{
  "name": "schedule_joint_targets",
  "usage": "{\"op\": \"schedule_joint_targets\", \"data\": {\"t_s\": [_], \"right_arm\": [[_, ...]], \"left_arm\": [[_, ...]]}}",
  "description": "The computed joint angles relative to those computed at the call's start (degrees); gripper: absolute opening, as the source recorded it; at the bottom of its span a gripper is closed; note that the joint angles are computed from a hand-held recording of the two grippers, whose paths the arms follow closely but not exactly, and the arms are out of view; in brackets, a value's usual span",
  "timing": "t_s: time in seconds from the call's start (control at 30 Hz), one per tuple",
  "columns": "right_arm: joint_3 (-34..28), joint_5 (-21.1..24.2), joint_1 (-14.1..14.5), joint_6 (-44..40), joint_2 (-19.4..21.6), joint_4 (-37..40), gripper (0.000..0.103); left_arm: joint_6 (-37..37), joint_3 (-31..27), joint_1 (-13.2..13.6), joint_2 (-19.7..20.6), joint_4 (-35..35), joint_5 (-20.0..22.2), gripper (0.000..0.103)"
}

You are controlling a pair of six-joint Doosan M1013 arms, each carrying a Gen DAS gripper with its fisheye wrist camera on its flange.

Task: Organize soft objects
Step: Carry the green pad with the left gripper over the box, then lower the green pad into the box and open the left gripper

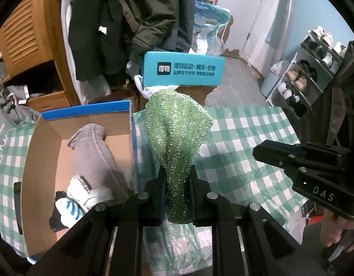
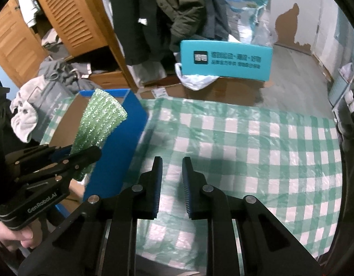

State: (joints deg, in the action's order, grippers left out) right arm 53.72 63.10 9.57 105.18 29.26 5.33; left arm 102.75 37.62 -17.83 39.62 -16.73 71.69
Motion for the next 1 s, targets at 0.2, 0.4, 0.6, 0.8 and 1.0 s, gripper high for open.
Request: {"op": "schedule_joint_targets", "data": {"t_s": [0.2, 0.4, 0.6, 0.8, 1.0], "right_arm": [[-1.9, 0.5, 0.9, -1.1, 1.0, 0.6, 0.017], [-4.7, 1.5, 2.1, -2.1, 2.4, 0.8, 0.017], [-8.2, 3.3, 3.2, -3.3, 4.5, 1.3, 0.017], [-12.3, 5.9, 4.3, -4.1, 7.0, 2.0, 0.017], [-16.6, 8.4, 5.0, -4.1, 9.6, 2.6, 0.017]], "left_arm": [[0.3, 1.5, 1.2, -1.2, -0.6, -1.3, 0.016], [0.0, 2.9, 2.4, -2.0, -0.6, -2.5, 0.016], [-1.2, 3.5, 3.7, -2.1, -0.5, -2.6, 0.016], [-2.6, 4.1, 4.9, -2.1, 1.0, -2.9, 0.016], [-4.2, 3.7, 6.0, -1.5, 2.2, -2.2, 0.017]]}}
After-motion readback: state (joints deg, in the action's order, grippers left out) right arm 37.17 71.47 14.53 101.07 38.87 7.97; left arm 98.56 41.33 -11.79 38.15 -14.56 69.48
